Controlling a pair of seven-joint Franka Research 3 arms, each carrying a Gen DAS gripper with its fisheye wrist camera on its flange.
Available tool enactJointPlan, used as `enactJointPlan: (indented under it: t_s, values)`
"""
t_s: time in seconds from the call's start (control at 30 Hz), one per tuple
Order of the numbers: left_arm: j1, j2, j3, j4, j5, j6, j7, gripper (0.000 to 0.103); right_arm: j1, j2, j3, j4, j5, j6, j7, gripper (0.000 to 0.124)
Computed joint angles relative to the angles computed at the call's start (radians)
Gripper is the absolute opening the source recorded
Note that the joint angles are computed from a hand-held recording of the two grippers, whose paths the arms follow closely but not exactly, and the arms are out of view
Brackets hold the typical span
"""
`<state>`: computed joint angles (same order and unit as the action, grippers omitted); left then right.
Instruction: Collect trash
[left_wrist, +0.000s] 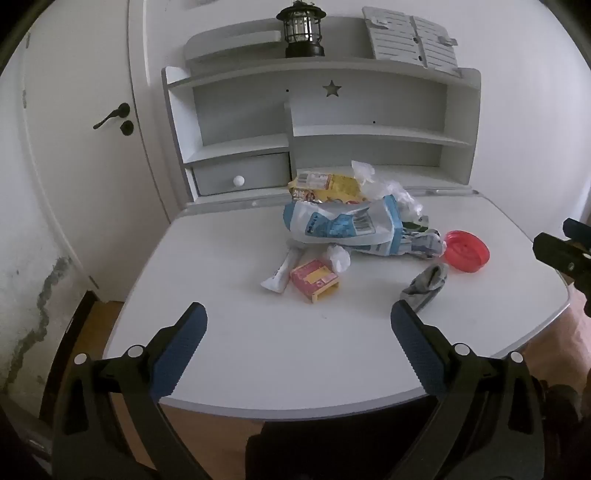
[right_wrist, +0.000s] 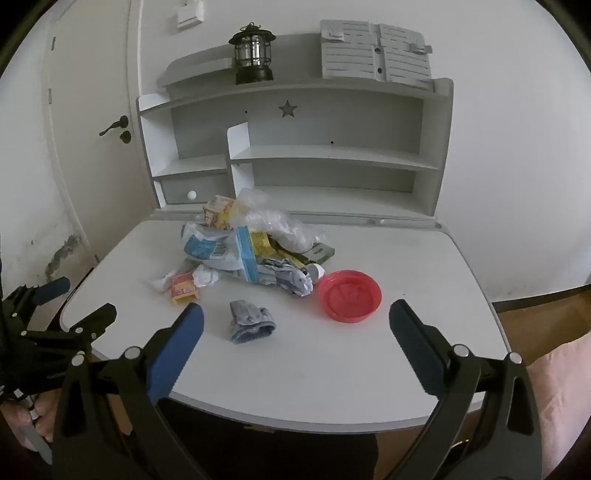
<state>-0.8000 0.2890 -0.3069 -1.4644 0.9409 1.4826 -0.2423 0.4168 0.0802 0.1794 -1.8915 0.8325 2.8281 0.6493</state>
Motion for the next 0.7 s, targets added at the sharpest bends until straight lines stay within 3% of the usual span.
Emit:
enactJointPlan:
  t_s: [0.07, 0.2, 0.37, 0.7]
  values:
    - [0.029, -0.036, -0.002, -0.045, -0.028, 0.047, -0.010, 0.097, -0.005, 0.001, 0.009, 0.003, 0.070, 0.010, -0.062, 0.097]
    - [-0.031, 0.036, -0.001, 0.047, 0.054, -0.065, 0.018, 0.097, -0.002, -0.007, 0.006, 0.001, 0.078, 0.004, -0.083, 0.097]
    - [-0.028, 0.034, 0.009, 0.047, 0.031, -0.057, 0.026, 0.097, 0.007, -0.004, -0.001, 0.002, 0.036, 0.002, -0.032, 0.097]
    - [-0.029, 0.036, 0.017, 0.043, 0.023, -0.041, 0.017, 0.097, 0.006, -0.014, -0.002, -0.007, 0.057, -0.005, -0.052, 0.097]
